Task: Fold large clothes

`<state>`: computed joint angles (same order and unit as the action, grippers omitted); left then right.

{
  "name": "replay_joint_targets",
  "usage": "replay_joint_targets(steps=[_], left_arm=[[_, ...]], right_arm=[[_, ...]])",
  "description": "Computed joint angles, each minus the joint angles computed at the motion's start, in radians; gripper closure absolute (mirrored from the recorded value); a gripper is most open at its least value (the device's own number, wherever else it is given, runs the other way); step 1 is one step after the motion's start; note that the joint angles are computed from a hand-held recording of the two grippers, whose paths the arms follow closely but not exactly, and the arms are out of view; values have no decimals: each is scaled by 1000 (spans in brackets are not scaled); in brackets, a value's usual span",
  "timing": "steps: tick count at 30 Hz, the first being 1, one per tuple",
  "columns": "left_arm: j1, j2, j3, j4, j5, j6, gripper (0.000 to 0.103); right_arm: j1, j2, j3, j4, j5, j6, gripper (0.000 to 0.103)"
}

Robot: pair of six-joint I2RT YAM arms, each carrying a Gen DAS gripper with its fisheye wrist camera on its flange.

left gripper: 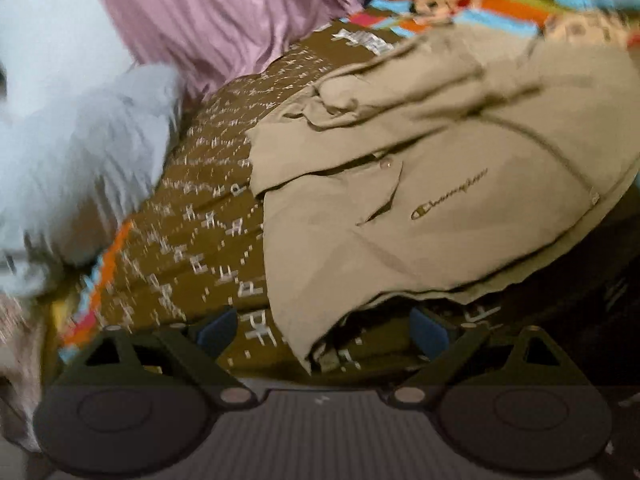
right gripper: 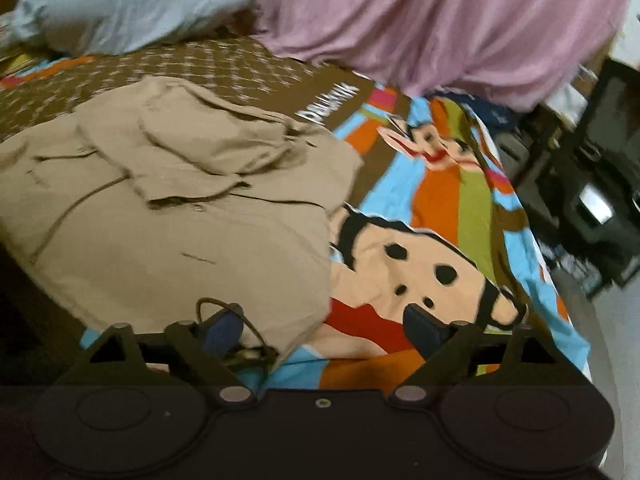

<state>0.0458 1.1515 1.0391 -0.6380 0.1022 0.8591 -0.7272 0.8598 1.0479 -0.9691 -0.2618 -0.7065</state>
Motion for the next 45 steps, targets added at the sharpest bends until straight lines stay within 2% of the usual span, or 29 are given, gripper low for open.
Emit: replay_joint_targets(steps=[4,6,7,8,9,10,11,14,17,20,24,25,26,27,28,29,30,31,32,34,37,38,40,43,45], left_arm=[[-102,-4,-133,242,-155,48,10],[-114,28,-133,294,-198,53,22],[-110,41,-113,286,-191,46,32],[-94,53,-83,258,-157,35,46],[-79,67,-38,207,-109,16,56],[-66,89,27,134,-56,-11,75],[-57,117,96,64,-9,-44,85],[-77,173,243,-20,41,-131,93],[-120,253,391,-69,31,-209,94],[-154,319,511,-99,10,-247,94],[-166,410,660,-169,-8,-298,94],[-164,416,674,-182,-11,-306,94],[-158,418,677,-187,-14,-307,94],[-149,414,670,-188,-17,-300,94],[-145,398,647,-185,-23,-294,94],[-137,387,624,-181,-31,-281,94],[-130,370,592,-170,-46,-265,94],[-126,337,534,-149,-72,-249,92],[-118,318,495,-134,-85,-238,88],[-101,276,396,-100,-116,-233,86],[-88,239,286,-84,-150,-250,86],[-83,221,251,-72,-154,-250,94],[-73,151,167,-14,-144,-241,99],[-58,18,68,79,-102,-274,100],[-48,-45,48,74,-82,-320,100]], right_arm=[[36,-30,-27,8,-17,-4,14],[69,-32,-37,15,-1,30,14],[73,-28,-41,18,-5,37,12],[81,-24,-46,17,-13,44,10],[100,-26,-54,19,-13,55,9],[116,-29,-63,22,-23,57,7],[134,-32,-73,26,-30,57,6],[231,-26,-92,33,-20,77,5],[363,-4,-108,52,23,113,1],[455,26,-103,28,36,79,1],[570,56,-120,-1,159,42,1],[615,54,-145,19,249,56,5],[657,48,-174,51,350,77,15],[684,41,-202,83,438,96,21],[680,31,-222,114,498,107,33],[659,14,-231,133,511,109,40],[603,-17,-244,156,488,97,42],[545,-47,-249,170,448,85,52],[495,-72,-254,183,414,70,69],[423,-129,-282,223,390,49,85],[284,-166,-294,234,233,61,92],[283,-171,-296,236,227,79,95],[292,-188,-302,265,218,111,97],[338,-248,-302,296,238,133,98],[341,-288,-306,320,235,132,99]])
